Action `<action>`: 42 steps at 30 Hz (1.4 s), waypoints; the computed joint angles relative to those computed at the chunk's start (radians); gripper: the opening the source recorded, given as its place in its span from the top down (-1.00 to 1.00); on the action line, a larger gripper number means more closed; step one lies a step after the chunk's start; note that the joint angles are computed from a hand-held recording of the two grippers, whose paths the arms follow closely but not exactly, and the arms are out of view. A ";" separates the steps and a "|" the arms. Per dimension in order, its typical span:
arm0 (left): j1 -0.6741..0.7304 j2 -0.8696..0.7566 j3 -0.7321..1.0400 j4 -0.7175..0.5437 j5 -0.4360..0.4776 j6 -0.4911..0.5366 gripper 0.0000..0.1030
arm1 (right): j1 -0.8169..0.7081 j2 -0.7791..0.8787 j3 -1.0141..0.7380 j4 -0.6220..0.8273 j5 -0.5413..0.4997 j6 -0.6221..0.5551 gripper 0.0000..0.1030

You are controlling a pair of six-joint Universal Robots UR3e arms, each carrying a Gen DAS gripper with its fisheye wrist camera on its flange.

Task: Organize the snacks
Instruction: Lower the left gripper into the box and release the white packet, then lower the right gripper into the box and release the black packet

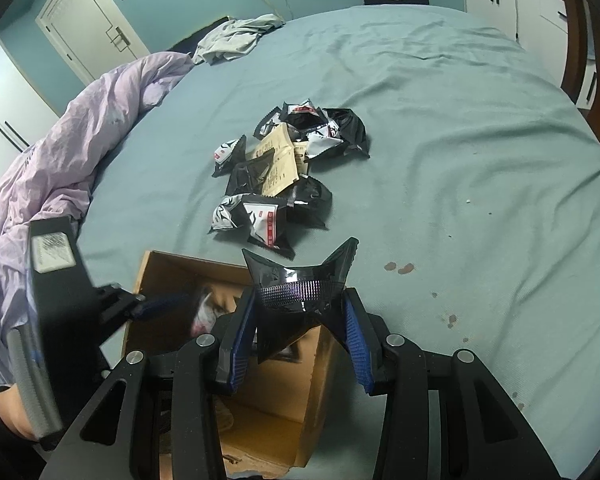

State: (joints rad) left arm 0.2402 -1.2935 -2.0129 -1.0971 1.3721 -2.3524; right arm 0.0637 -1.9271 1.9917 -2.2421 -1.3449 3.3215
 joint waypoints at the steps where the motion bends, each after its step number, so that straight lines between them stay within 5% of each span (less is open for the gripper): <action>1: 0.013 0.009 0.010 -0.017 -0.017 0.004 -0.39 | 0.000 -0.001 0.000 0.001 0.000 -0.002 0.21; 10: 0.122 0.055 0.163 -0.209 -0.099 0.107 -0.44 | 0.077 0.060 -0.051 0.026 -0.022 -0.051 0.21; 13: 0.118 0.059 0.160 -0.203 -0.062 0.137 -0.47 | 0.172 0.152 -0.117 0.050 -0.120 -0.059 0.21; 20: 0.109 0.038 0.154 -0.196 -0.008 0.129 -0.47 | 0.243 0.313 -0.245 0.161 -0.172 -0.093 0.17; 24: 0.135 0.057 0.162 -0.211 -0.035 0.129 -0.47 | 0.210 0.302 -0.238 0.144 -0.118 -0.100 0.00; 35: 0.273 0.087 0.271 -0.349 -0.185 0.138 -0.48 | -0.151 -0.038 0.015 0.107 0.207 -0.063 -0.46; 42: 0.262 0.087 0.264 -0.332 -0.196 0.090 -0.48 | -0.240 -0.100 -0.058 0.232 0.167 -0.132 -0.47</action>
